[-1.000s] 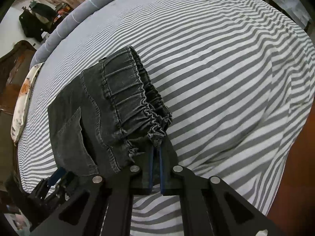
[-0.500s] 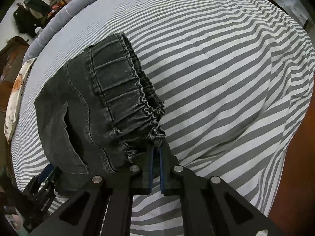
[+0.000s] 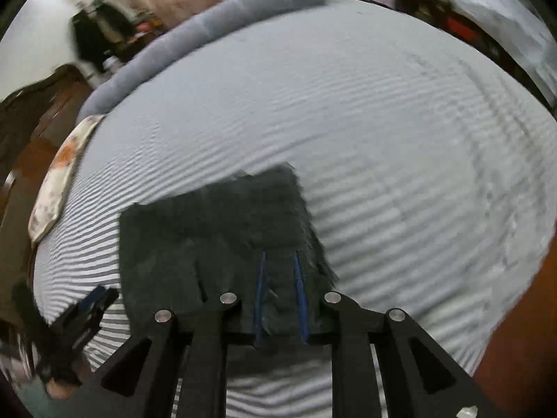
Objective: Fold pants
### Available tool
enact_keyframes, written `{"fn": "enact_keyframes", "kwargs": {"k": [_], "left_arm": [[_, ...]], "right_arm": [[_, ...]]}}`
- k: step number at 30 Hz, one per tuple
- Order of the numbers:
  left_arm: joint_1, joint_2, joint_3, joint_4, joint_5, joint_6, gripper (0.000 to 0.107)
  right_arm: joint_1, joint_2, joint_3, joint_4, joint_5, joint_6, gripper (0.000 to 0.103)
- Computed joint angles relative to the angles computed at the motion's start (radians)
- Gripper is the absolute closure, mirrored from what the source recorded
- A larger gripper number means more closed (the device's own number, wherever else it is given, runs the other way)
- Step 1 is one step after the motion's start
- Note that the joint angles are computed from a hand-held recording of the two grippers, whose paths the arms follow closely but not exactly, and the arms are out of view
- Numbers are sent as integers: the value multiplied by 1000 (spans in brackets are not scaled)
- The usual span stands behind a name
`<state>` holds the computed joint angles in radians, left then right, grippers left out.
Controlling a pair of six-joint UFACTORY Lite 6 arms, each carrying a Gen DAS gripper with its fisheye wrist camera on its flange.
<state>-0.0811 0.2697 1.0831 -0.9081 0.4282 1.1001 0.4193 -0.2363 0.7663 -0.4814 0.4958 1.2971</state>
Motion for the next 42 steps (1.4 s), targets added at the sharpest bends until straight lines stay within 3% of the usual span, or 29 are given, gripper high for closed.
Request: {"fn": "enact_keyframes", "kwargs": {"k": [8, 13, 16, 19, 23, 27, 31, 34, 39, 42], "left_arm": [[-129, 269, 373, 317, -36, -339, 61], [-182, 431, 565, 486, -3, -495, 61], [-206, 599, 772, 599, 104, -608, 61], [-242, 618, 800, 680, 90, -671, 61], [-259, 503, 641, 726, 16, -680, 61], [-219, 289, 333, 501, -47, -415, 61], [-184, 67, 28, 327, -98, -206, 61], [-155, -54, -130, 229, -110, -97, 61], [-162, -126, -286, 161, -121, -12, 61], [-174, -134, -334, 25, -168, 124, 60]], "right_arm": [[-100, 309, 232, 78, -37, -298, 86], [-161, 395, 240, 130, -50, -401, 87], [-180, 419, 209, 141, -103, -406, 87], [-197, 413, 193, 179, -126, -444, 87], [-194, 386, 176, 154, -121, -424, 86], [-154, 267, 45, 161, -146, -380, 72], [-82, 155, -68, 92, -118, -229, 70], [-71, 70, -167, 151, -141, -217, 66], [-72, 23, -243, 184, -179, -201, 60], [-85, 48, -258, 171, -219, -189, 60]]}}
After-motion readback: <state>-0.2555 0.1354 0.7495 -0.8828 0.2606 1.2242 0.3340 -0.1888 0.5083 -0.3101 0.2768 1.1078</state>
